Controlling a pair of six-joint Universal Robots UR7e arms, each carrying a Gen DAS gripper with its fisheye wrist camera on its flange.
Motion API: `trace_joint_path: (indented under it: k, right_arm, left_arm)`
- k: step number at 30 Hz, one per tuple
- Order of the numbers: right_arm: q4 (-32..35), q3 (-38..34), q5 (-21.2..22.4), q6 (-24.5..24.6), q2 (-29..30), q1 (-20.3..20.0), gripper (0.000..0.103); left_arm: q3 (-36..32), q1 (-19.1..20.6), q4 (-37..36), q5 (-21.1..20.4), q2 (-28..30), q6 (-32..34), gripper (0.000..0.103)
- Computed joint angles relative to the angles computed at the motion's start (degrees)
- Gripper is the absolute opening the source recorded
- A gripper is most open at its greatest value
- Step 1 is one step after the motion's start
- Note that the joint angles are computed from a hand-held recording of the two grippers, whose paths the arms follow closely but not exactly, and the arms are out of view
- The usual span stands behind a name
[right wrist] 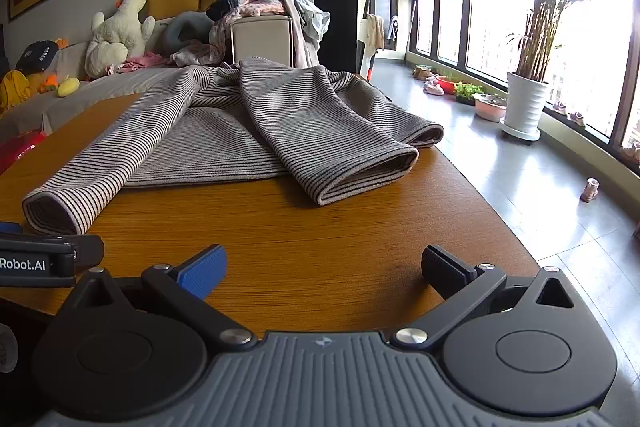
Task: Fold clothes
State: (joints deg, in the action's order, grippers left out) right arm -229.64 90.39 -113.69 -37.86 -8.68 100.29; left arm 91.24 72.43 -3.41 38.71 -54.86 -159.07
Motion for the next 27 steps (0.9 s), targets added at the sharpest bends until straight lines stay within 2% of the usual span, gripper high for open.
trace_joint_path:
  k: [27]
  right_arm:
    - [1.4,-0.3,0.2,-0.3,-0.3,-0.1,0.103]
  left_arm:
    - [-1.4,-0.1,2.4,-0.3,0.7,-1.4,0.103]
